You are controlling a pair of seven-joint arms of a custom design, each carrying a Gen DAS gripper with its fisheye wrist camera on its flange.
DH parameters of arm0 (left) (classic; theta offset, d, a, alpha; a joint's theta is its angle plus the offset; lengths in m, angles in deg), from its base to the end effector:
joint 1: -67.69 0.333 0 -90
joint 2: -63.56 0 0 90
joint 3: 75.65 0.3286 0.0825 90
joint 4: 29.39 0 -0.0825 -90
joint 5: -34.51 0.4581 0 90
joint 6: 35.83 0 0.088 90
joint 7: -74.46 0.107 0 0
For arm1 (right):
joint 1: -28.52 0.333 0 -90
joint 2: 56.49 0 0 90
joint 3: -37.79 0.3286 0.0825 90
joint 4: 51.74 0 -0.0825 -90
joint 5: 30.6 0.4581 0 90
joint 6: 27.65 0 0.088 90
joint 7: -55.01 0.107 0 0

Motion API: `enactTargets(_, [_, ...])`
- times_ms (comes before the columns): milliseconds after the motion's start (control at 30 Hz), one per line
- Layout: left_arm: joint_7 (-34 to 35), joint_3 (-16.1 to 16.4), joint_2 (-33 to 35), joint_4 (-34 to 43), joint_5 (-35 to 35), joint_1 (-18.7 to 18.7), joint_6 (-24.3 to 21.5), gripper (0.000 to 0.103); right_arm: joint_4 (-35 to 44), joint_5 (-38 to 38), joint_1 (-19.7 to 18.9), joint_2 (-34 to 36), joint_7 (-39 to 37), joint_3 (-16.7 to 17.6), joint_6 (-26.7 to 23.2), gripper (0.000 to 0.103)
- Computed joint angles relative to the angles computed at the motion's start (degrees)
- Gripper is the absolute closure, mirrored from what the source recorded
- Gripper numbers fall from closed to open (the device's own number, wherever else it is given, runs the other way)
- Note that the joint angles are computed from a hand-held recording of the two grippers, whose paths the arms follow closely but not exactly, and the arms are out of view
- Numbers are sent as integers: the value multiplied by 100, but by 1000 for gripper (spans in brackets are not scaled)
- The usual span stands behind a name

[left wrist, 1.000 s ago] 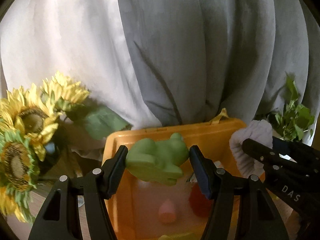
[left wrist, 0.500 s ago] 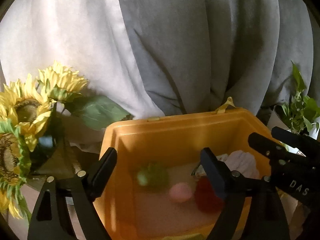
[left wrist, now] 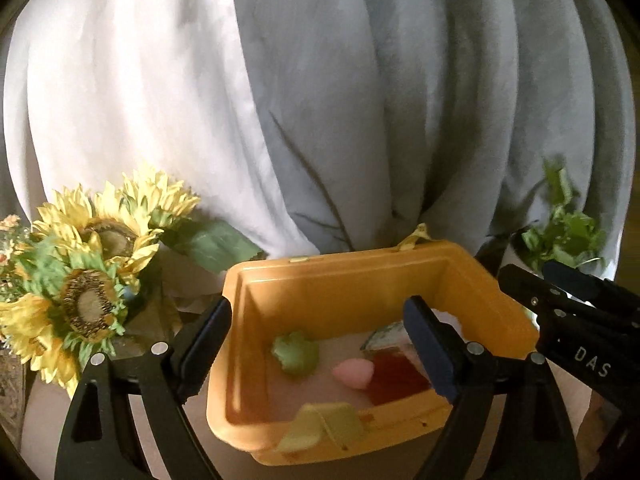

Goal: Organize soft objects
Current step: 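Withdraw both tools toward the white cloth and Mickey Mouse plush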

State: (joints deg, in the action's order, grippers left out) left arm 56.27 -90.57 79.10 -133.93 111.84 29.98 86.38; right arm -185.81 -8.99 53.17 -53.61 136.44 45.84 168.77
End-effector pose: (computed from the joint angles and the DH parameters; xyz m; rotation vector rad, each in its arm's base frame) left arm 0.4756 -0.5342 0.3982 -1.6969 1.3640 -0.8013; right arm 0.5304 0.2897 0.3945 -1.7454 1.2942 -0.5627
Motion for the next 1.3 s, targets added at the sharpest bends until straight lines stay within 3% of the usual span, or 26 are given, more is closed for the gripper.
enactTargets(33, [-6, -14, -18, -4, 19, -25, -23, 15, -112, -284, -34, -89, 264, -30, 47, 38])
enactTargets(133, [-34, -80, -77, -8, 78, -125, -147, 15, -354, 90, -14, -345, 22, 7, 169, 38])
enactTargets(600, [77, -301, -117, 62, 30, -455, -366, 15, -1522, 538, -233, -1580, -80, 213, 371, 38])
enactTargets(1300, [181, -371, 238, 272, -202, -1081, -537, 15, -3018, 1848, -1282, -3299, -179, 1500, 70, 38])
